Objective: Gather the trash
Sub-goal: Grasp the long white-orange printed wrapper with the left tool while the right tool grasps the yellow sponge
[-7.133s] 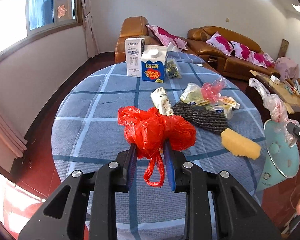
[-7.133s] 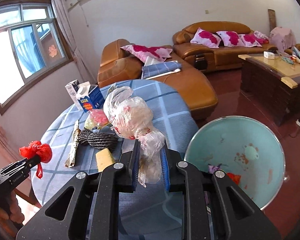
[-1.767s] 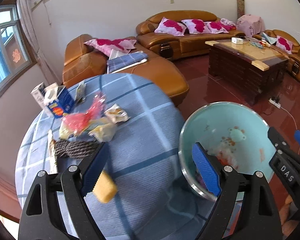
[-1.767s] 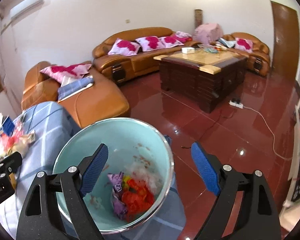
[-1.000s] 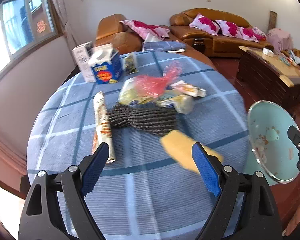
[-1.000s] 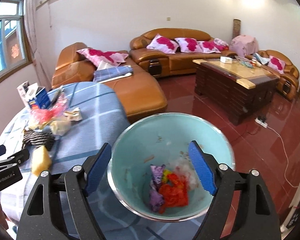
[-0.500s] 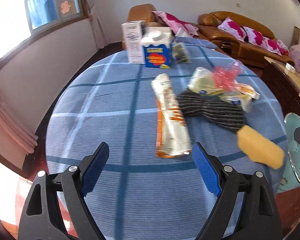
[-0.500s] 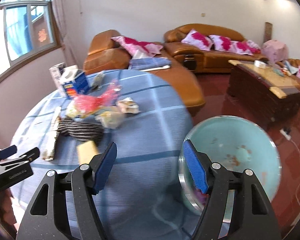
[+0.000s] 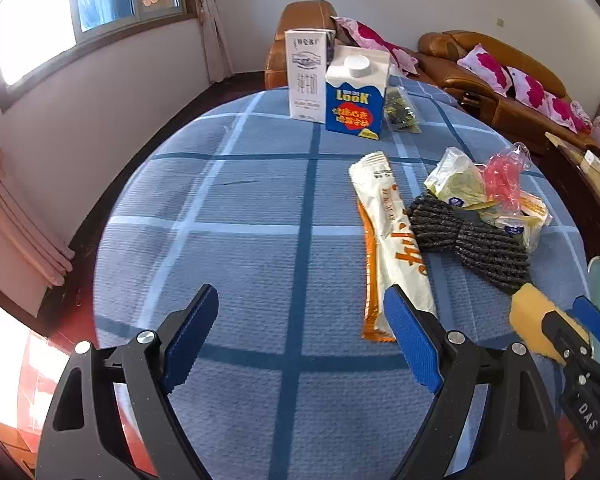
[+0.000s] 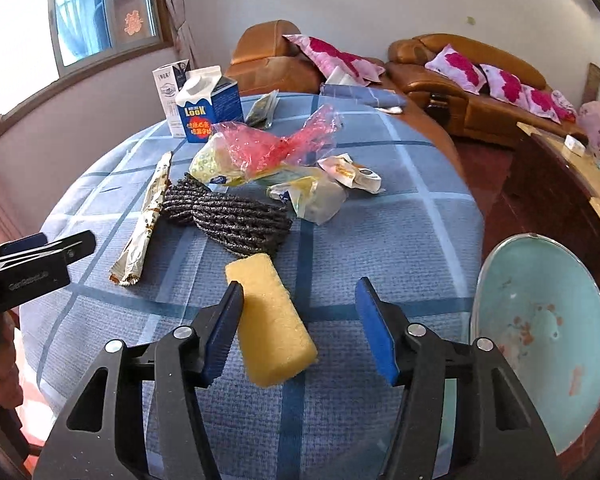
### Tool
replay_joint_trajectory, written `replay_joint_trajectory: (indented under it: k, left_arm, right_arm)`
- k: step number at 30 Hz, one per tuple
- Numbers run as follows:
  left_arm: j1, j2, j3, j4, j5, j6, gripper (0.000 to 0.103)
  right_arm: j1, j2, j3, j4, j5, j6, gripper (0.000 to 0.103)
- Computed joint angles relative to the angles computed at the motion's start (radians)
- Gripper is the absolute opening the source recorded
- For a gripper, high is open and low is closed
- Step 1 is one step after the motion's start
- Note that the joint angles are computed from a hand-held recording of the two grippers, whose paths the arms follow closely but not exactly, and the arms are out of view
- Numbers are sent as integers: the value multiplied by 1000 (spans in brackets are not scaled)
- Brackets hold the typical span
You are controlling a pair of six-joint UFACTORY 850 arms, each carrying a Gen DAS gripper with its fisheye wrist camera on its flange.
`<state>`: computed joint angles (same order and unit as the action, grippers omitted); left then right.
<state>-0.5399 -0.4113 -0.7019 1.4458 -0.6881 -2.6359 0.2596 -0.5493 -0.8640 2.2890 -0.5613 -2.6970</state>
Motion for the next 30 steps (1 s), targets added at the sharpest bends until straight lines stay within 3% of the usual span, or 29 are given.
replay_joint_trajectory:
  k: [8,14,20,25,27,30]
  left_arm:
    - [16,-41,-65,57,33,4,83]
    - [50,-95,-116,64,95,21,83]
    - [69,-129,-140,42,125,19,81]
    - [72,-143,-155,22,103,39,59]
    - [68,-141,-155,37,104,34,43]
    - [63,-139,-148,59,93,18,32]
  right_arm:
    - [0,-16,-21,-97,1,69,55]
    - [-20,-19,-34,-280,-27,222,30]
    - [-19,-9,-17,-286,-32,205,29]
    - [-24,-18,-26,-306,-39,240,29]
    - [-29,-15,-25,-321,-42,256,28]
    - [-38,-9,-21,-342,-53,274,25]
